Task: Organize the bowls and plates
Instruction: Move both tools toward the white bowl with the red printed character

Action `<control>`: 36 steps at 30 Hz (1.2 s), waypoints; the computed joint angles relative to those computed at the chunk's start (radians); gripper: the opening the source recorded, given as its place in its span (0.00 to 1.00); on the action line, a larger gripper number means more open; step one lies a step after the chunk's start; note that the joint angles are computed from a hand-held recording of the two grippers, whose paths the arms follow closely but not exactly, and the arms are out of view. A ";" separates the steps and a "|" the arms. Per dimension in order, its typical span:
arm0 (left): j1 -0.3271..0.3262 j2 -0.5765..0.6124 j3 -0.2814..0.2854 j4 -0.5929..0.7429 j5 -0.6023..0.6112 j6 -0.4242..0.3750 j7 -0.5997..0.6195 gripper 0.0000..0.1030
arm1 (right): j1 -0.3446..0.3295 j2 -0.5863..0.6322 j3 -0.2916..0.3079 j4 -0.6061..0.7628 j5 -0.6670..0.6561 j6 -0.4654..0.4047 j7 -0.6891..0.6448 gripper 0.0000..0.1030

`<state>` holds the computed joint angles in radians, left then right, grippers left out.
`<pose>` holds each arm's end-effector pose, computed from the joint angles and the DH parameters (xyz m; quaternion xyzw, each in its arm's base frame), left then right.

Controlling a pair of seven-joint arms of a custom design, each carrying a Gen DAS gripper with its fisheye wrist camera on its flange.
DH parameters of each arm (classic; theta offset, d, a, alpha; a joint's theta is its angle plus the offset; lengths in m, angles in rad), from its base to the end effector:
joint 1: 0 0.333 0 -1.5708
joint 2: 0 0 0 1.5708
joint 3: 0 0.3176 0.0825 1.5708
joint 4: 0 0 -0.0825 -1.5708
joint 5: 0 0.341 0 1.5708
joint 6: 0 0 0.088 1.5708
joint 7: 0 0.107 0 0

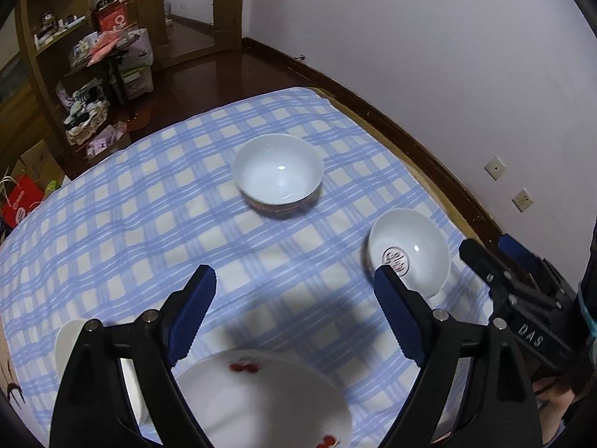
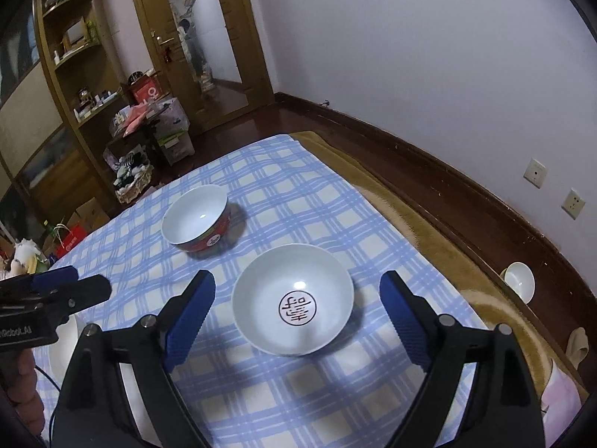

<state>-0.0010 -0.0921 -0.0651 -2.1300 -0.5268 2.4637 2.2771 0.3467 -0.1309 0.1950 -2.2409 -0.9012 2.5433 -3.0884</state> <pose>0.5177 -0.0345 0.5156 -0.5175 0.8066 -0.2701 0.0932 0.4201 0.2679 0.4886 -0.5036 0.7768 -0.2582 0.2762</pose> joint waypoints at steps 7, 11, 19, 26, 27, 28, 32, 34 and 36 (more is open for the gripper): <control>-0.022 0.051 -0.034 0.026 0.033 0.019 -0.038 0.83 | -0.032 -0.018 -0.013 -0.047 -0.038 0.069 0.064 0.91; -0.032 0.088 -0.050 0.046 0.057 0.018 -0.070 0.83 | -0.046 -0.016 -0.017 -0.063 -0.036 0.080 0.063 0.91; -0.044 0.180 -0.082 0.093 0.094 0.019 -0.111 0.83 | -0.072 -0.002 -0.042 -0.107 0.024 0.146 0.041 0.91; -0.047 0.240 -0.104 0.125 0.147 0.011 -0.161 0.83 | -0.091 0.039 -0.067 -0.143 0.136 0.260 -0.035 0.78; -0.045 0.246 -0.108 0.131 0.139 0.002 -0.157 0.83 | -0.092 0.045 -0.071 -0.148 0.156 0.278 -0.047 0.76; -0.043 0.252 -0.112 0.135 0.133 -0.004 -0.154 0.83 | -0.092 0.051 -0.074 -0.152 0.176 0.296 -0.061 0.73; -0.055 0.276 -0.116 0.149 0.176 -0.013 -0.196 0.80 | -0.088 0.069 -0.084 -0.164 0.277 0.322 -0.138 0.51; -0.059 0.285 -0.121 0.154 0.194 -0.020 -0.203 0.74 | -0.092 0.069 -0.087 -0.175 0.288 0.344 -0.143 0.47; -0.069 0.291 -0.122 0.153 0.229 -0.015 -0.221 0.63 | -0.107 0.067 -0.092 -0.199 0.271 0.417 -0.124 0.47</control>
